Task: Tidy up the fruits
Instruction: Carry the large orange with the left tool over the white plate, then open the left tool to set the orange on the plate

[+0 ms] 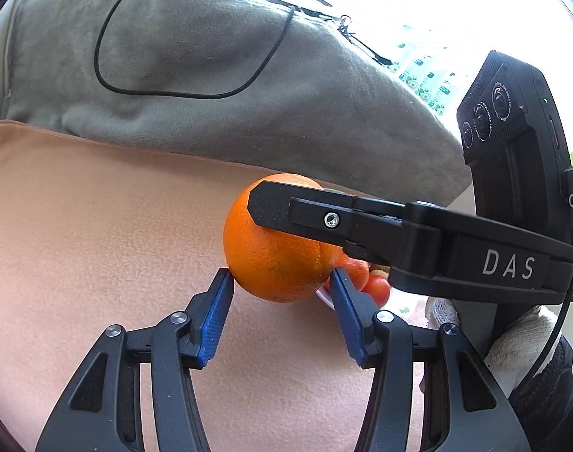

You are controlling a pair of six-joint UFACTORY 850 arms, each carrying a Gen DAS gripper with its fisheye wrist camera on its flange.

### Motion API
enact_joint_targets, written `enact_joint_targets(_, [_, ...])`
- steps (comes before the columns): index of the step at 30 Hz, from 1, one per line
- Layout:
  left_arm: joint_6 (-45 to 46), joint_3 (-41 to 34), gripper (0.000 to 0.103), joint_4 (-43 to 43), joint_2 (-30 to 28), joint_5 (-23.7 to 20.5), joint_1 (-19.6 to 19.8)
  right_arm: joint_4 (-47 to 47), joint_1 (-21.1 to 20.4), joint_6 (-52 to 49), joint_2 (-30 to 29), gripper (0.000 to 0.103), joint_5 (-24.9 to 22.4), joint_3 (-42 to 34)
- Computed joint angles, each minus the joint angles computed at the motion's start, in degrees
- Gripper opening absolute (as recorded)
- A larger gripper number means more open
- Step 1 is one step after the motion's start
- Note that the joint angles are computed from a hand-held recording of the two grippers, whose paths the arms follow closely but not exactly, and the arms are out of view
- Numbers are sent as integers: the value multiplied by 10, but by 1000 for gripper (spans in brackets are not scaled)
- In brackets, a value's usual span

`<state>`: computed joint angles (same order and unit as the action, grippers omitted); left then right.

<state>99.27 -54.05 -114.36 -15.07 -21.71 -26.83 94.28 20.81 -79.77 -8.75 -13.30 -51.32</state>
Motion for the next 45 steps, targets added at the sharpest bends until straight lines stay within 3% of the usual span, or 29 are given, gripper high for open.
enact_joint_targets(11, [-15,-10,52,27,13,-1,-39,32,-29,-28,87,72,12,74])
enact_joint_targets(18, [-44,-46,52,61,-14,5,-68,39,-62,-29,119,72,5,107])
enact_joint_targets(27, [-86,-80,52,108,-43,12,-87,49,-103,-35,131,72,-20,127])
enact_joint_targets(39, [-109,-82,52,140,-45,18,-91,36,-123,-15,125,72,-38,131])
enact_joint_targets(45, [-62,-71,52,96,-35,31,-91,45,-116,-15,124,72,-5,134])
